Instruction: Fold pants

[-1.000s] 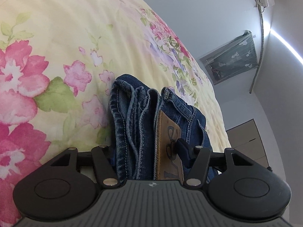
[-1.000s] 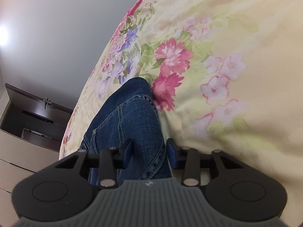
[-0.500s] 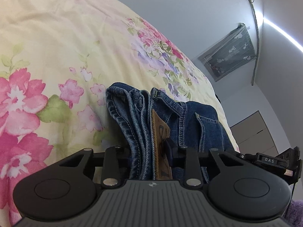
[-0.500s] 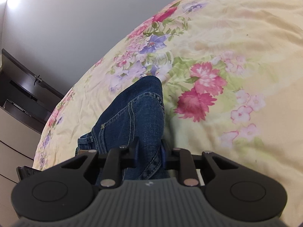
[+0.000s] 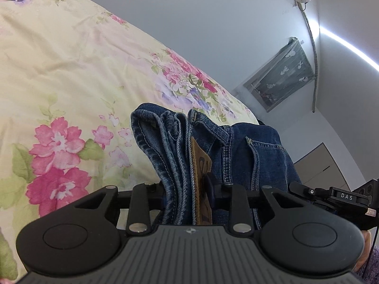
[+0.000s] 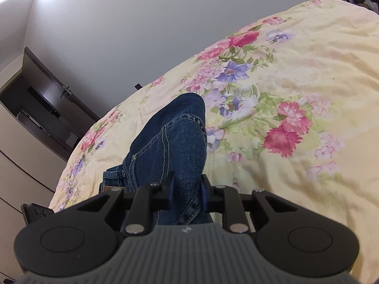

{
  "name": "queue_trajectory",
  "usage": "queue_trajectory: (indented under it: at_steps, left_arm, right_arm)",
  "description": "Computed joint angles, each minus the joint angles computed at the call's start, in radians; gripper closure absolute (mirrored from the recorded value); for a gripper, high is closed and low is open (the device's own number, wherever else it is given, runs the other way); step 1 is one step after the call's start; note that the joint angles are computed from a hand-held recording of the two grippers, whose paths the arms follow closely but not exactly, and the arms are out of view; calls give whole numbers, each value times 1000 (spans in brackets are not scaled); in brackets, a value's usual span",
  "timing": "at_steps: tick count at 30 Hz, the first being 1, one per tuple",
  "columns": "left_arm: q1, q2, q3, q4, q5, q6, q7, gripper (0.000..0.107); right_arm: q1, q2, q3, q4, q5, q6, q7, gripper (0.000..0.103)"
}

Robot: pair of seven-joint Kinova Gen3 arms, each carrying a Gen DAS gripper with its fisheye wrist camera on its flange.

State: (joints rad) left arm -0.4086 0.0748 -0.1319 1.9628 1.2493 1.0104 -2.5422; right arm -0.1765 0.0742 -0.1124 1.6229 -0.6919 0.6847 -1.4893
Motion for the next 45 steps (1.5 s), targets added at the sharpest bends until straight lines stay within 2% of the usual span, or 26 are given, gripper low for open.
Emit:
queue_trajectory:
  at_steps: [5, 11, 15, 21, 24, 29, 37, 40, 45]
  left_arm:
    - [-46, -60, -52, -20, -84, 79, 31, 75]
    - [-133, -62, -123, -86, -165, 211, 41, 75]
    - [-205, -46, -160, -146, -209, 288, 51, 75]
    - [-300, 3, -175, -270, -275, 356, 56, 75]
    - [-349, 44, -165, -336, -294, 378, 54, 75]
    - [-409, 119, -126, -435, -326, 382, 68, 75]
    - [-460, 256, -35, -548, -360, 327, 111, 75]
    - [-465, 316, -2, -576, -380, 300, 125, 75]
    - [-483, 390, 48, -599, -418, 265, 129, 73]
  right_arm:
    - [-41, -34, -19, 15, -9, -10, -36, 86]
    - [-110, -25, -54, 25, -65, -69, -40, 86]
    - [-163, 15, -95, 7, -96, -117, -46, 86]
    - [-206, 123, -177, -33, -182, -210, -30, 86]
    - [-226, 190, -223, -72, -197, -252, -33, 86]
    - [-245, 316, -289, -160, -163, -299, -57, 86]
    - [-270, 479, -333, -294, -39, -335, -156, 86]
    - [-295, 531, -311, -343, 19, -326, -215, 86]
    - [-359, 594, -229, -423, 145, -264, -337, 86]
